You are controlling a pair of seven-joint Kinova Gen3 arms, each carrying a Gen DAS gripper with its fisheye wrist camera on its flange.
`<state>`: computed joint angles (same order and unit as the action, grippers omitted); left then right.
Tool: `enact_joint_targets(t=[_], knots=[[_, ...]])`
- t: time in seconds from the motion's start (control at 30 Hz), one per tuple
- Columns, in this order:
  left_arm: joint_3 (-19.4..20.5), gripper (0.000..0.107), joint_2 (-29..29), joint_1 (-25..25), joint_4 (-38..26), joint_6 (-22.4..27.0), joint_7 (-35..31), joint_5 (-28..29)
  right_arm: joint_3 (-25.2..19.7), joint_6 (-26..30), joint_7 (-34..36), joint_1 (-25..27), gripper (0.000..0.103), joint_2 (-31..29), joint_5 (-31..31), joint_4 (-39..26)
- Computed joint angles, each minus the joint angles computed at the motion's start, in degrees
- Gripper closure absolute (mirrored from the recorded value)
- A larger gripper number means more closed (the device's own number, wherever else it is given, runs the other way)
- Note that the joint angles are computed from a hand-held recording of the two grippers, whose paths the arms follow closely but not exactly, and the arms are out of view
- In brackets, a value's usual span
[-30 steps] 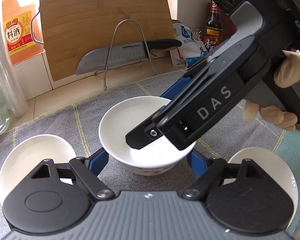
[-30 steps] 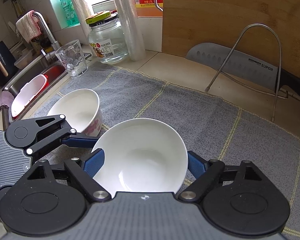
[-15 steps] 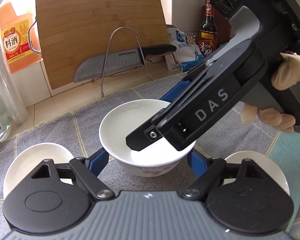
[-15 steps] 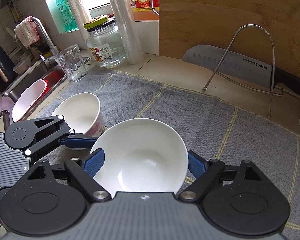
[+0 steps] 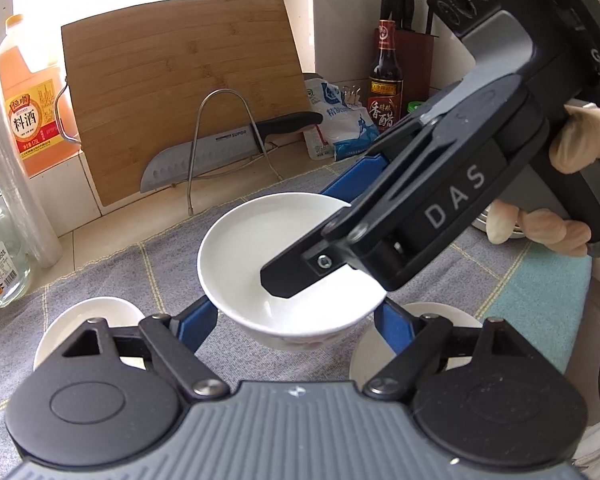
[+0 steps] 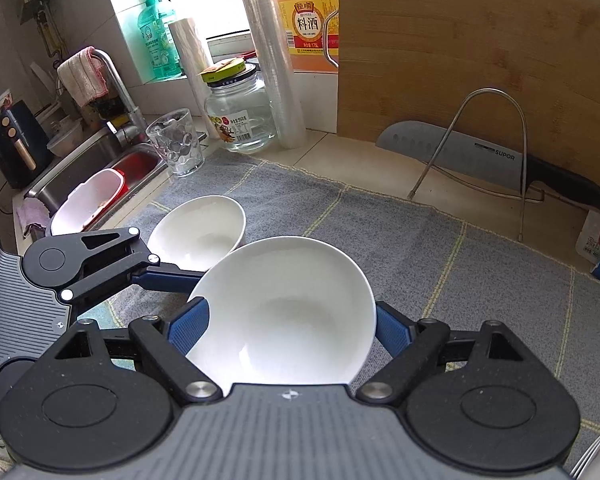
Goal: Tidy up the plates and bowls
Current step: 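Lower the held bowl toward another white bowl with the right gripper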
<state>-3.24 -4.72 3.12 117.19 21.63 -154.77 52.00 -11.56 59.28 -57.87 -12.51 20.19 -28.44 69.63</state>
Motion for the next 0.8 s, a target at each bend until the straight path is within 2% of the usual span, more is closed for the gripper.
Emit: enact_joint_targets(t=[0.17,0.8], knots=[[-0.15,0.023,-1.98,0.93,1.14,0.03,1.83,-0.73,-0.04,-0.41,1.22,0.95,0.011,-2.75,-1.42,2.69],[-1.67,0.023,-6.96,8.58,4.43,-0.47,16.36,-12.24,2.71,-0.42,4.30,2.17,0.011,-10.67,-5.04,12.74]])
